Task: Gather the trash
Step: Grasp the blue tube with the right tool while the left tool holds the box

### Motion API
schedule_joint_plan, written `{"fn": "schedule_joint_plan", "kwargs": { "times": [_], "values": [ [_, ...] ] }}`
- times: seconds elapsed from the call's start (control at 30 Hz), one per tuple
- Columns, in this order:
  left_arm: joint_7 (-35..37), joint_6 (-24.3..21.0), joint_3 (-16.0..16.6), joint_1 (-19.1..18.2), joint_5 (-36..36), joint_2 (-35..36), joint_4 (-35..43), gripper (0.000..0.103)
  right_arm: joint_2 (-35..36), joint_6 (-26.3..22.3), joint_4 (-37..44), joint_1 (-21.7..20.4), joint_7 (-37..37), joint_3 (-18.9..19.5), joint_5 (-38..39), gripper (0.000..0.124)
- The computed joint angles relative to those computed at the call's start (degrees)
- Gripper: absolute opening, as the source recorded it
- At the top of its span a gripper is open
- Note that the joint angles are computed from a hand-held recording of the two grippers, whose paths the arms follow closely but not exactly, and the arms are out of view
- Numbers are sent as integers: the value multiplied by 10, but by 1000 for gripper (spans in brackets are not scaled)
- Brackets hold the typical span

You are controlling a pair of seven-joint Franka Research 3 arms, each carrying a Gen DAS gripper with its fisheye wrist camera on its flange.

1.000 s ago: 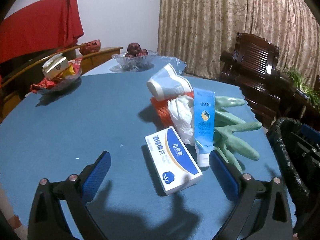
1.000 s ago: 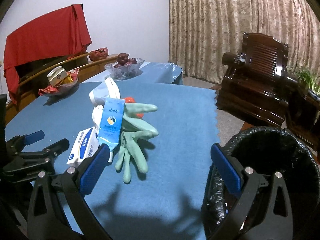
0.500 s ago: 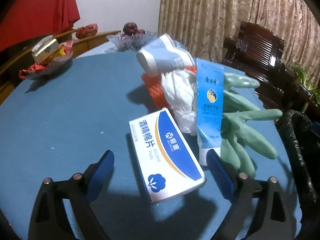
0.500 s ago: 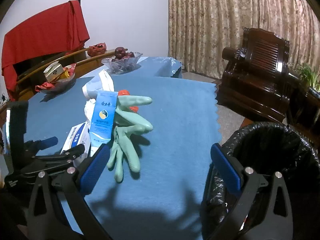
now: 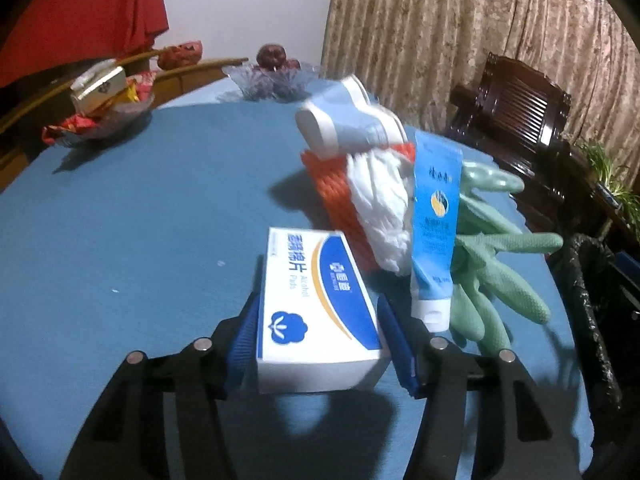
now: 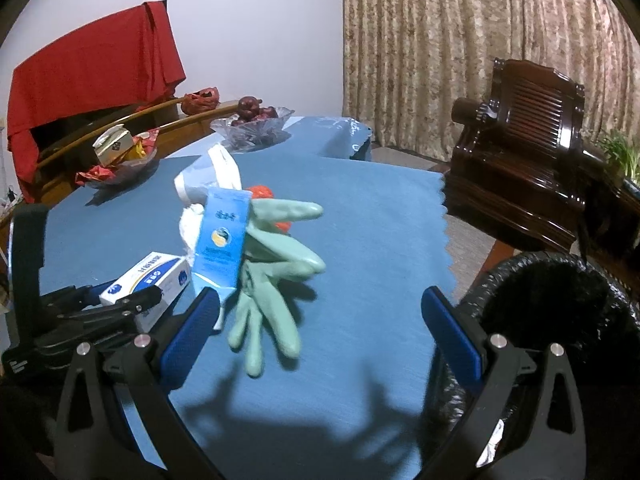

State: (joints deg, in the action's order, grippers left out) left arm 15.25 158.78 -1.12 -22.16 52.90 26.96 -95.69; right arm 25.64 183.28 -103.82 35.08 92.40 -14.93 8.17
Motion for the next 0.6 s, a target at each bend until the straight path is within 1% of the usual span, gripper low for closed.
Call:
{"fn": "schedule_joint_plan", "kwargs": {
  "times": [0.07, 0.13, 0.17, 0.2, 0.23, 0.3, 0.47, 0.53, 0.6],
  "values": [
    [-16, -1, 9, -4, 17, -13, -11, 58, 7, -4, 13, -5, 1, 11, 3, 98],
    [-29, -2, 13, -4, 35, -23, -22, 57, 16, -9, 31, -29, -4, 44, 10, 98],
    [-34, -3, 14, -2, 44, -28, -27, 57, 20, -14, 39, -32, -4, 50, 11, 98],
    [-36, -5, 12, 1, 49, -32, -33, 57, 25, -20, 48, -43, -8, 67, 13, 98],
    [-33, -8, 9, 6, 49, -35, -37, 57, 31, -29, 61, -66, -19, 98, 17, 97],
    [-19, -15, -1, 18, 39, -36, -43, 57, 41, -35, 76, -78, -28, 120, 19, 97],
    [16, -19, -16, 40, -2, -31, -55, 56, 66, -54, 111, -77, -37, 134, 19, 93],
    [25, -18, -17, 43, -13, -27, -55, 56, 73, -64, 122, -77, -38, 135, 17, 86],
    [34, -16, -17, 43, -20, -23, -53, 56, 76, -71, 126, -78, -39, 137, 17, 84]
  ]
}}
